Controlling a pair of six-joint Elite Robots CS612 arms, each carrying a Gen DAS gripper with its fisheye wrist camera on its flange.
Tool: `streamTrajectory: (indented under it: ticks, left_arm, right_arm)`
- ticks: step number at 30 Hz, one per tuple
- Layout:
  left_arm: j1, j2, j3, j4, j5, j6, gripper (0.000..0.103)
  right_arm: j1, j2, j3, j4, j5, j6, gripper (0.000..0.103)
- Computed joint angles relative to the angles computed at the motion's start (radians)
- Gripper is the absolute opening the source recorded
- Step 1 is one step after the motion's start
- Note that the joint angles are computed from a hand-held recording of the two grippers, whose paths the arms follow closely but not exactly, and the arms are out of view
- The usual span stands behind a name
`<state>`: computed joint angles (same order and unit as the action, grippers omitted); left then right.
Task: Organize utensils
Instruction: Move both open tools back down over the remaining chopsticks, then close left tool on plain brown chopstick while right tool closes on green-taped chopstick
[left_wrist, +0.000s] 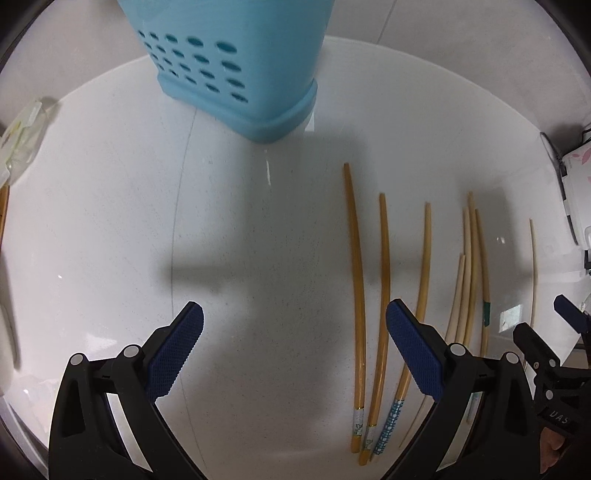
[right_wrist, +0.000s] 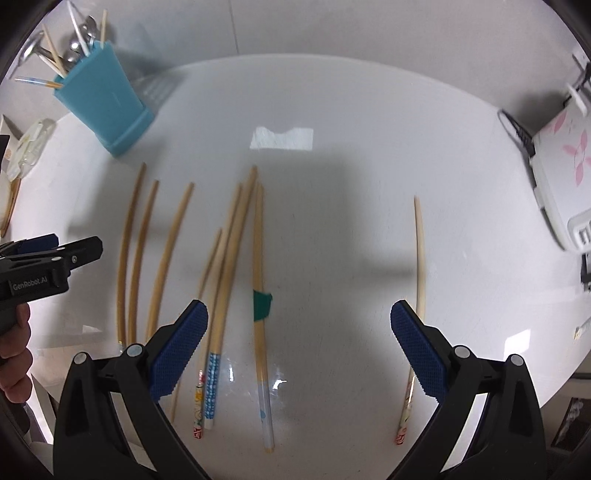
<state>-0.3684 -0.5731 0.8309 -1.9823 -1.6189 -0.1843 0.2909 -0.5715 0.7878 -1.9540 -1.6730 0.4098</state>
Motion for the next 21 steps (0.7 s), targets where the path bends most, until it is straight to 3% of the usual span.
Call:
streamTrajectory:
  ticks: [11,21]
  left_arm:
    - [-0.004,0.04,-0.053,0.072,0.03,0.017,0.097]
    - [0.002,0.048,-0.054,0.111,0.046,0.03,0.097]
  right_arm:
    - [-0.003,0.023,-0.022,0.088,0.065,-0.001,0.086]
    - [-0.011,0.045,-0.054,0.154,0.107,0.006,0.068]
